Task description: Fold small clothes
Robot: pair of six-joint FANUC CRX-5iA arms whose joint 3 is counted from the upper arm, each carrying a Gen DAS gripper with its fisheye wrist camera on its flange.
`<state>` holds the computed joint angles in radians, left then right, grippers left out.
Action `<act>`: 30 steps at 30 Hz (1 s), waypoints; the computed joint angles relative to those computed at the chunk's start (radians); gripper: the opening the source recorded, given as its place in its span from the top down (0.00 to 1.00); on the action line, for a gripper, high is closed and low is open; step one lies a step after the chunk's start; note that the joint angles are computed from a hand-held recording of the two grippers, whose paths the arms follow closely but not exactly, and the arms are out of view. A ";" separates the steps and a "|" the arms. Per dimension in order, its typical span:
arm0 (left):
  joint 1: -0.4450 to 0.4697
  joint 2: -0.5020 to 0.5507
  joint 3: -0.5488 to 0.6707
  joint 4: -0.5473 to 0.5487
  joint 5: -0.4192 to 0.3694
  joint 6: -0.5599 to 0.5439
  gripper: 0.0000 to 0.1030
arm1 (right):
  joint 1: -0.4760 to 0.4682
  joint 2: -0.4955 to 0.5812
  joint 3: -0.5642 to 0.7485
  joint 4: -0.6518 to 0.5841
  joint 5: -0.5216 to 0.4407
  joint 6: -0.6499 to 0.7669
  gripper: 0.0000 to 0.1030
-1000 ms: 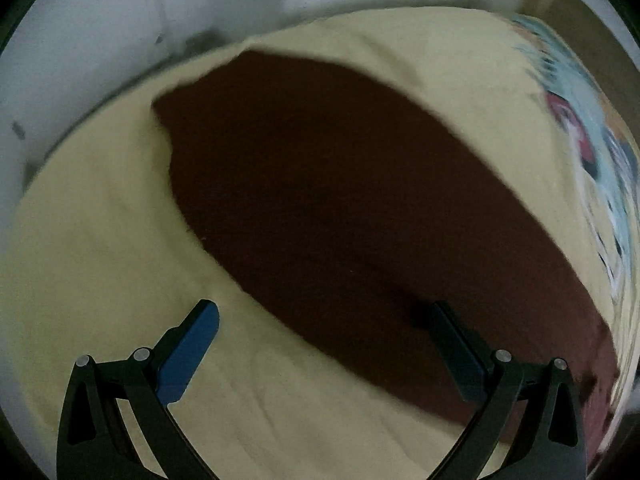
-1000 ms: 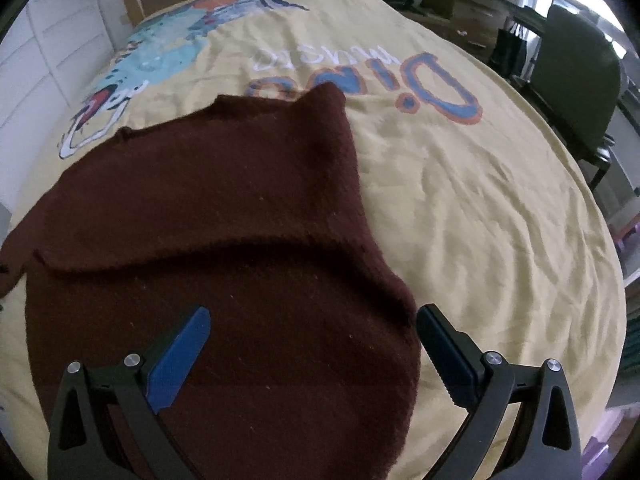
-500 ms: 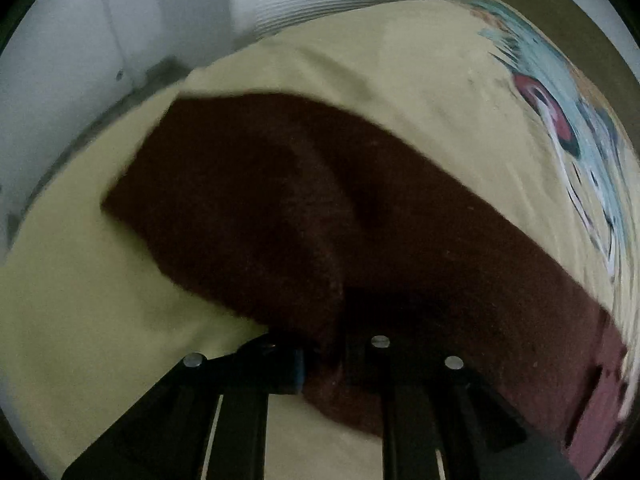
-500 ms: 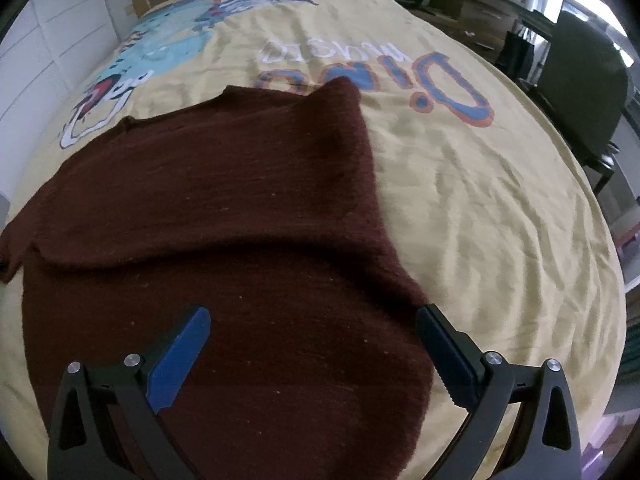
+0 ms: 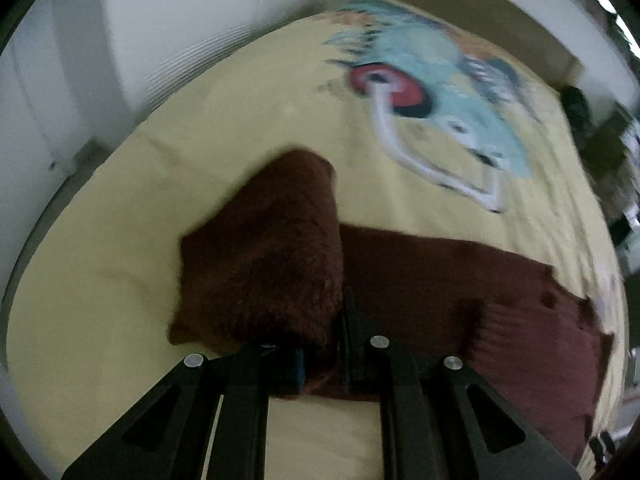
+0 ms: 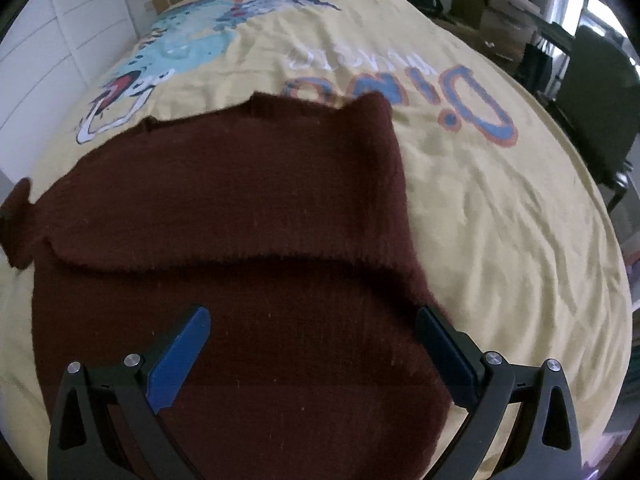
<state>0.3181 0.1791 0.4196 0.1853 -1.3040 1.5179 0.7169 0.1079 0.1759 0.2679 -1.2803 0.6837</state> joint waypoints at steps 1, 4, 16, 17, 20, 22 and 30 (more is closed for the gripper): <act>-0.021 0.006 0.012 0.010 -0.002 -0.002 0.90 | -0.010 -0.003 0.005 -0.013 0.009 -0.003 0.00; -0.093 0.067 0.090 0.022 -0.014 0.013 0.90 | -0.027 -0.011 0.013 -0.026 0.027 -0.022 0.00; -0.355 0.203 0.223 0.014 -0.058 0.047 0.90 | -0.075 0.024 0.079 -0.025 -0.021 0.039 0.00; -0.366 0.205 0.221 0.029 -0.054 0.046 0.90 | -0.079 0.019 0.075 -0.021 -0.017 0.039 0.00; -0.411 0.226 0.246 0.049 -0.043 0.024 0.90 | -0.086 0.003 0.060 -0.014 -0.006 0.030 0.00; -0.437 0.241 0.254 0.059 -0.050 0.017 0.90 | -0.088 -0.005 0.050 -0.015 -0.002 0.022 0.00; -0.530 0.314 0.304 -0.105 -0.134 0.026 0.89 | -0.097 -0.031 -0.017 -0.065 0.005 0.001 0.00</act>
